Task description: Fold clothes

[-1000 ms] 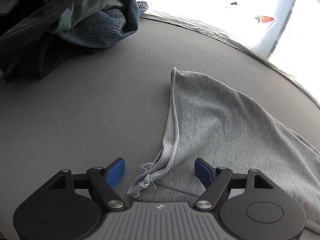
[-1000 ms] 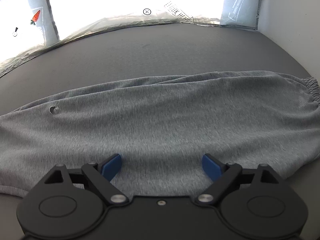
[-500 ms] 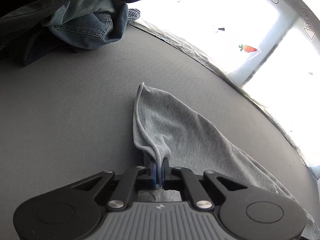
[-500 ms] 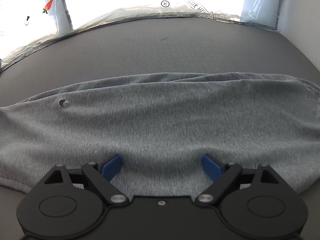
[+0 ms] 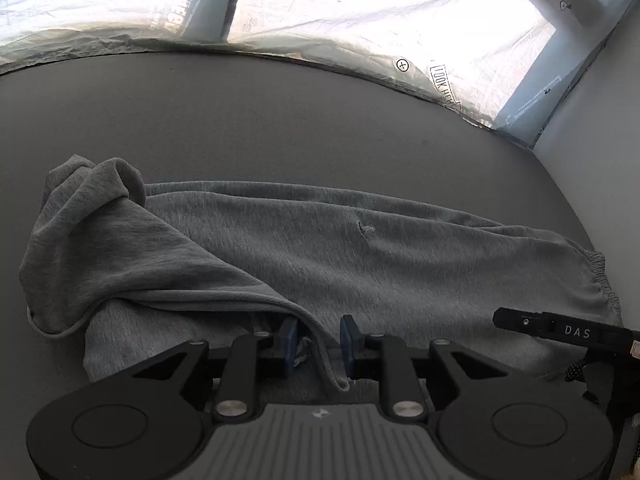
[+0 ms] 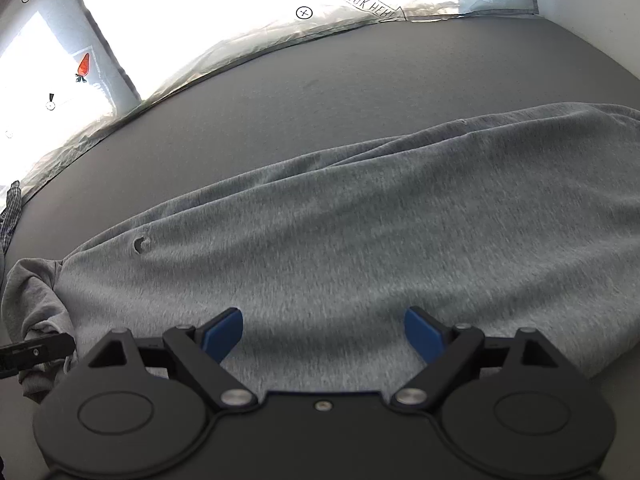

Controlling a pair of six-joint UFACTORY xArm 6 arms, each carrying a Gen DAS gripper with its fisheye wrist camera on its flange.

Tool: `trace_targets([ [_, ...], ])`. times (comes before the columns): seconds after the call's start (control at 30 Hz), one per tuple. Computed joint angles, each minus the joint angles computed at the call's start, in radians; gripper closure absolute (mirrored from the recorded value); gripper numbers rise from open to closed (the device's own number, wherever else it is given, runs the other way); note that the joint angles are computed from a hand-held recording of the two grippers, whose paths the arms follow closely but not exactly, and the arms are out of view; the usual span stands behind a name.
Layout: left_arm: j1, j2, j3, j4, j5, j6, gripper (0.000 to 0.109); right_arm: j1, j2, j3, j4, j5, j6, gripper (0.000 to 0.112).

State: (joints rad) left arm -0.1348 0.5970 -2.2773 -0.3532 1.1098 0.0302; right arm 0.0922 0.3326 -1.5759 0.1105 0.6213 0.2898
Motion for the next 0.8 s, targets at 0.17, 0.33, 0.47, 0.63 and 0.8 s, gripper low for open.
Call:
trace_targets([
  [0.17,0.044,-0.124,0.173,-0.15,-0.085,0.034,0.059,-0.015,-0.017,0.002,0.201,-0.019,-0.025,0.024],
  [0.33,0.095,-0.24,0.348,-0.127,-0.267,-0.147,0.055,-0.021,0.04,-0.095,0.633,0.023,-0.131,0.025],
  [0.47,0.144,-0.261,0.401,0.008,-0.317,-0.367,0.05,-0.018,0.141,-0.21,0.924,0.125,-0.098,0.026],
  [0.63,0.181,-0.253,0.408,0.062,-0.295,-0.446,0.044,0.002,0.242,-0.282,1.106,0.127,0.105,0.027],
  [0.8,0.193,-0.201,0.361,0.055,-0.31,-0.37,0.028,0.018,0.269,-0.311,1.095,0.137,0.177,0.027],
])
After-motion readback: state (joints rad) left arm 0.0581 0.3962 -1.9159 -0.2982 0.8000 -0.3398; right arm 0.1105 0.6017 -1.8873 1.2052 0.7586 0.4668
